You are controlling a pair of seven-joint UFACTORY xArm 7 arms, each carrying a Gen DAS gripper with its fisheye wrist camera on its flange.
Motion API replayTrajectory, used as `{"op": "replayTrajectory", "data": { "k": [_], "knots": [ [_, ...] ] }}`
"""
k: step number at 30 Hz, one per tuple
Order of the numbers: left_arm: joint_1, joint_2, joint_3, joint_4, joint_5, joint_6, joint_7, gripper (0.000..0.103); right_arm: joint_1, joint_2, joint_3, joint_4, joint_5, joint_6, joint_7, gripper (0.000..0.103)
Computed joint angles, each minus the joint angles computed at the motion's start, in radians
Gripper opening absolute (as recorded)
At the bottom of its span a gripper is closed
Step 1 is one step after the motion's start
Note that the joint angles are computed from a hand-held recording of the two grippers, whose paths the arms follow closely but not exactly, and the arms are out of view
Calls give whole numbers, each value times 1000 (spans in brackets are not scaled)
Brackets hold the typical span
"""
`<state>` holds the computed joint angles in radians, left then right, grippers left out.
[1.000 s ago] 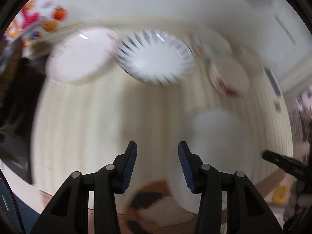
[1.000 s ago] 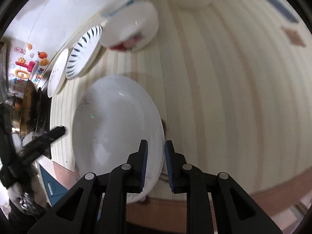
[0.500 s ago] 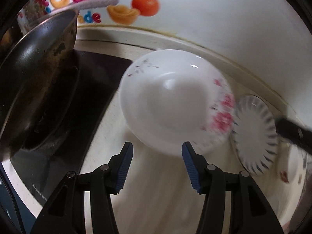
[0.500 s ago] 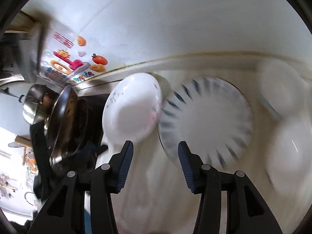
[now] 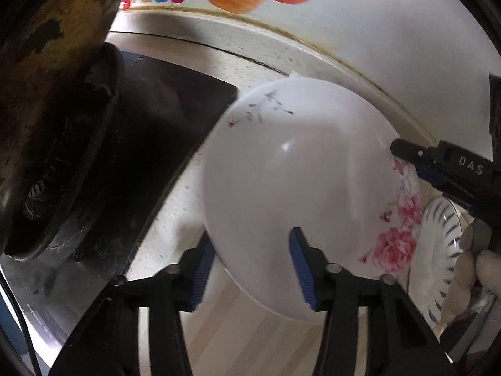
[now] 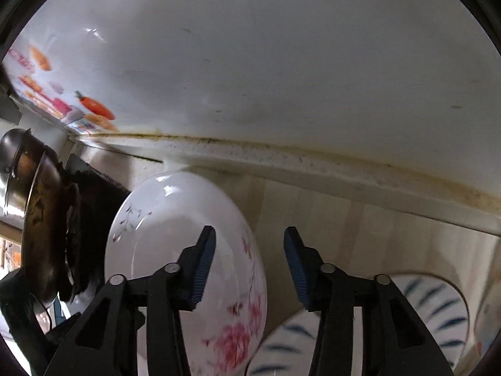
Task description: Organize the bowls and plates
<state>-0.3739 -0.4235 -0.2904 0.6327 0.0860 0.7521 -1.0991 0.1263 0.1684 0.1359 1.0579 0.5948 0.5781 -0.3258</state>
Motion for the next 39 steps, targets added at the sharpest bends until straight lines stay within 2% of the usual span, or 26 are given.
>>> {"op": "replayTrajectory", "data": {
  "k": [2, 3, 4, 7, 14, 22, 31, 39],
  "knots": [
    [8, 7, 0, -3, 12, -3, -1, 28, -4, 25, 7, 16, 25, -2, -19, 33],
    [11, 14, -5, 1, 25, 2, 0, 25, -7, 38, 13, 23, 40, -1, -33, 27],
    [11, 14, -6, -1, 29, 1, -3, 24, -4, 49, 16, 28, 37, -7, -32, 25],
    [8, 7, -12, -6, 35, -3, -19, 23, -6, 55, 30, 22, 65, -47, -57, 25],
    [-7, -46, -11, -49, 22, -24, -42, 23, -18, 36, 30, 10, 82, -25, -88, 23],
    [-17, -119, -32, -51, 10, 17, -52, 23, -16, -60, 4, -64, 133, -1, -149, 19],
    [-53, -197, -78, -19, -5, 100, -83, 23, 7, -258, -69, -203, 208, 60, -214, 19],
    [-107, -256, -146, 94, -20, 247, -90, 23, 7, -562, -185, -375, 171, 189, -202, 19]
  ]
}}
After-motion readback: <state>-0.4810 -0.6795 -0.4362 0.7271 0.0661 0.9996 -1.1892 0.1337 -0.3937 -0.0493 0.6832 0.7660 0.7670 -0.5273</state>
